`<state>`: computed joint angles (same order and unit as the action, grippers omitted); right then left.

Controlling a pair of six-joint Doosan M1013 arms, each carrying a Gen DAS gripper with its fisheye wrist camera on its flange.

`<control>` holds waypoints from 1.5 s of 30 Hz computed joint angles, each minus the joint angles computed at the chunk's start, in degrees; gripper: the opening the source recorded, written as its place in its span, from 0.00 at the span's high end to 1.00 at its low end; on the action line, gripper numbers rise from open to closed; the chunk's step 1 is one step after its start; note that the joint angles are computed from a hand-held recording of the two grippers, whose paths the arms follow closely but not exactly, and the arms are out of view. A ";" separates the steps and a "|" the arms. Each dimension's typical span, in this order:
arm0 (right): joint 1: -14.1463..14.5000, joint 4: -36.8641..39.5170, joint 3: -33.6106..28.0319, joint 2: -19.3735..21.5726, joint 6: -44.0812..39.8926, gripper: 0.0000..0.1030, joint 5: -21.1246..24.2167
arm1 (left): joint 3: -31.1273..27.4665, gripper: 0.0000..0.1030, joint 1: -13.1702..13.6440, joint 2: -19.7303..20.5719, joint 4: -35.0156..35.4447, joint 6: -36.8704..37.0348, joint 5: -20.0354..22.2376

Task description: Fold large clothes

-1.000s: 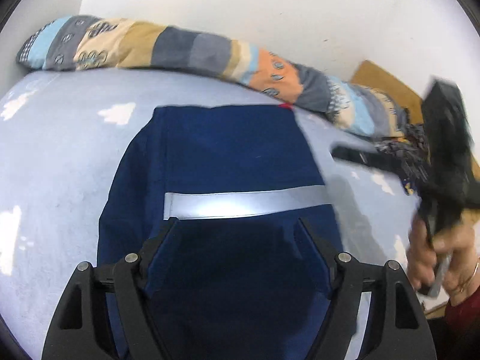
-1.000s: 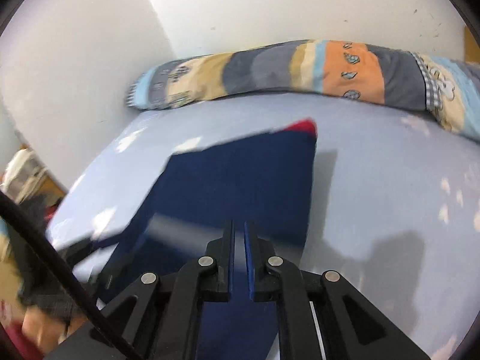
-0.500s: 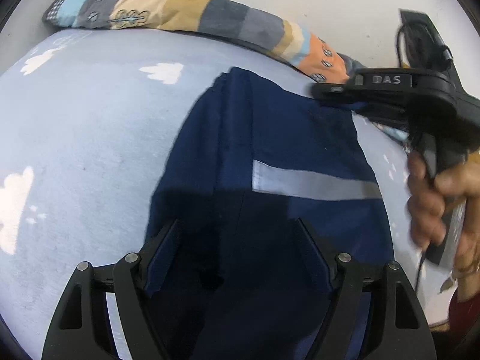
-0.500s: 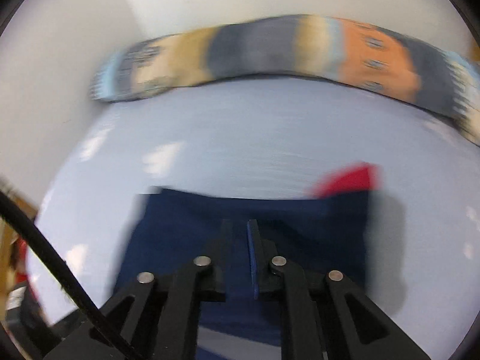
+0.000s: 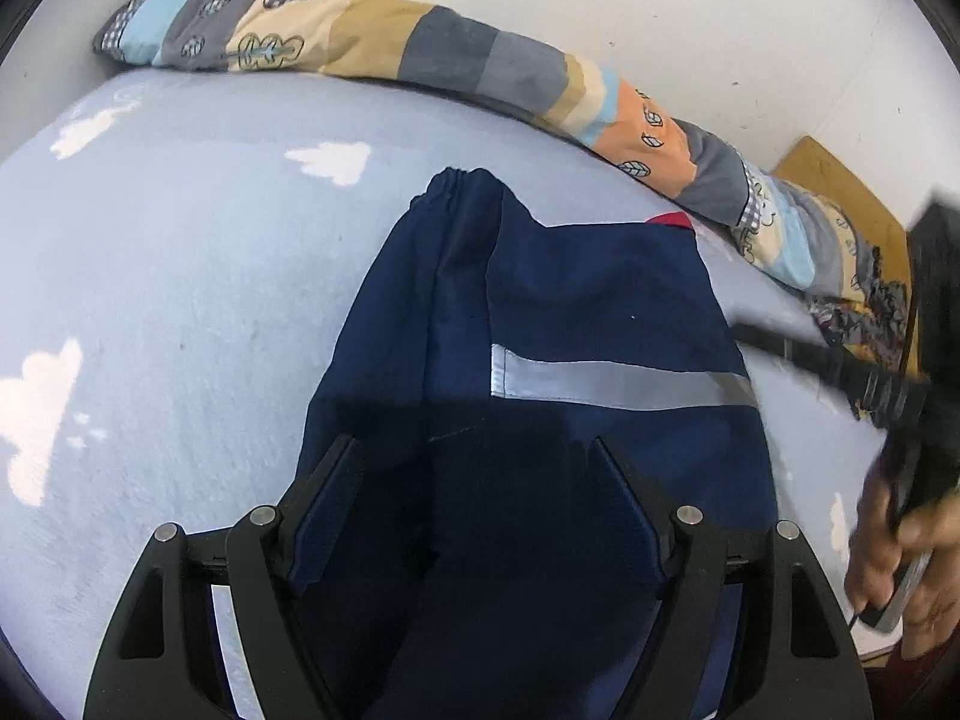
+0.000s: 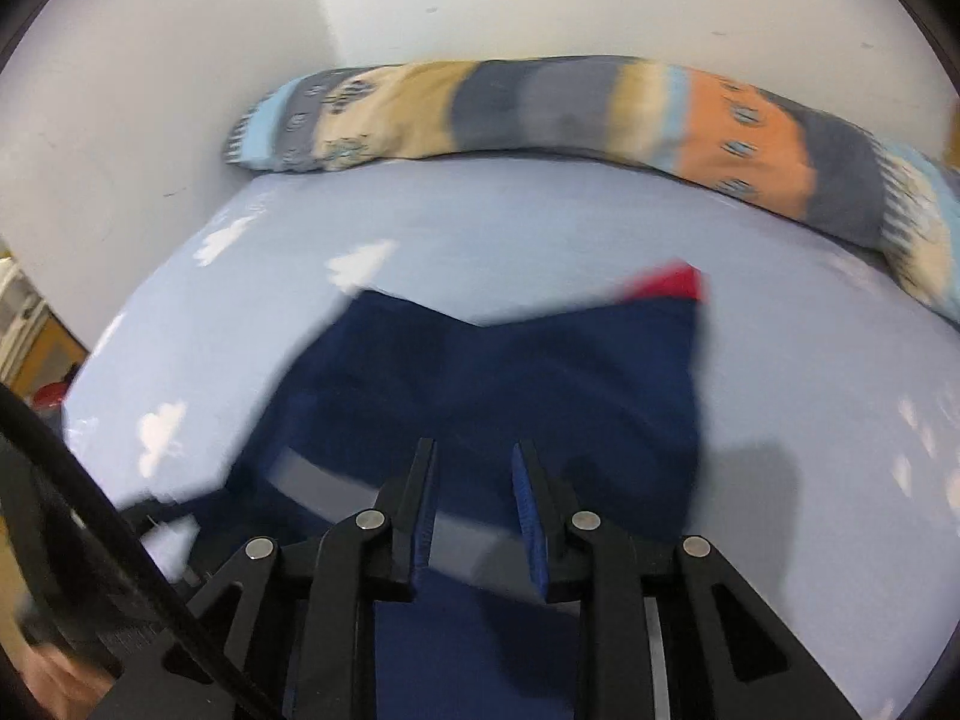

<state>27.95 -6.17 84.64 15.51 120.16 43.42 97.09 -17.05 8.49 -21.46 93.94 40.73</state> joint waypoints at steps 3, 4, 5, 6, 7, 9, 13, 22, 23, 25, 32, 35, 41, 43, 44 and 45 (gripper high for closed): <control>-0.05 2.36 2.22 0.55 0.19 0.73 3.79 | -0.26 0.26 -1.34 0.72 6.11 -4.29 1.45; 0.40 2.02 2.49 1.13 -1.73 0.72 4.13 | -0.28 0.26 -1.76 1.01 7.76 -5.11 1.46; 0.91 0.84 2.38 1.13 -2.40 0.73 4.55 | 0.06 0.26 -2.46 0.70 10.39 -6.49 0.71; 0.96 1.84 1.80 1.04 -3.30 0.73 5.80 | 0.23 0.26 -2.69 0.31 11.27 -6.71 0.69; 0.43 5.84 1.49 0.32 -4.31 0.73 6.36 | 0.25 0.26 -2.85 -0.02 11.24 -5.98 0.89; 0.20 9.35 2.76 -2.18 -5.29 0.73 4.74 | 0.84 0.26 -3.30 -1.31 11.80 -4.44 0.36; 2.53 9.39 5.73 -6.47 -5.17 0.73 5.48 | 2.57 0.26 -4.48 -4.17 13.87 -0.76 0.42; 5.98 9.39 13.28 -8.19 -2.50 0.72 5.16 | 4.64 0.04 -8.77 -3.76 24.68 -5.07 3.59; 5.48 10.74 13.33 -7.91 -3.43 0.72 4.70 | 4.29 0.04 -8.19 -3.42 22.89 -5.24 4.17; 3.75 15.87 13.71 -7.89 -4.34 0.72 3.97 | 4.08 0.04 -8.04 -3.32 22.28 -5.22 4.34; 1.49 23.12 15.10 -9.96 -8.56 0.70 0.89 | 3.76 0.12 -4.69 -5.70 14.40 -1.12 0.35; 0.16 24.46 16.80 -12.17 -7.01 0.52 -2.58 | 3.44 0.12 -1.64 -6.28 10.23 -4.19 -1.45; -1.72 25.20 18.51 -13.70 -2.84 0.52 -5.18 | 3.18 0.12 -0.61 -5.74 14.01 -9.94 -1.08; -1.39 25.19 18.08 -13.33 -3.23 0.52 -4.67 | 3.07 0.13 -1.80 -5.20 21.46 -14.80 -0.99; -1.23 24.56 17.91 -13.16 -2.98 0.52 -4.63 | 3.08 0.13 -2.28 -4.90 24.82 -17.14 -0.75; -1.03 24.11 17.58 -12.78 -2.96 0.52 -4.44 | 2.97 0.15 -2.51 -4.42 26.56 -18.42 0.13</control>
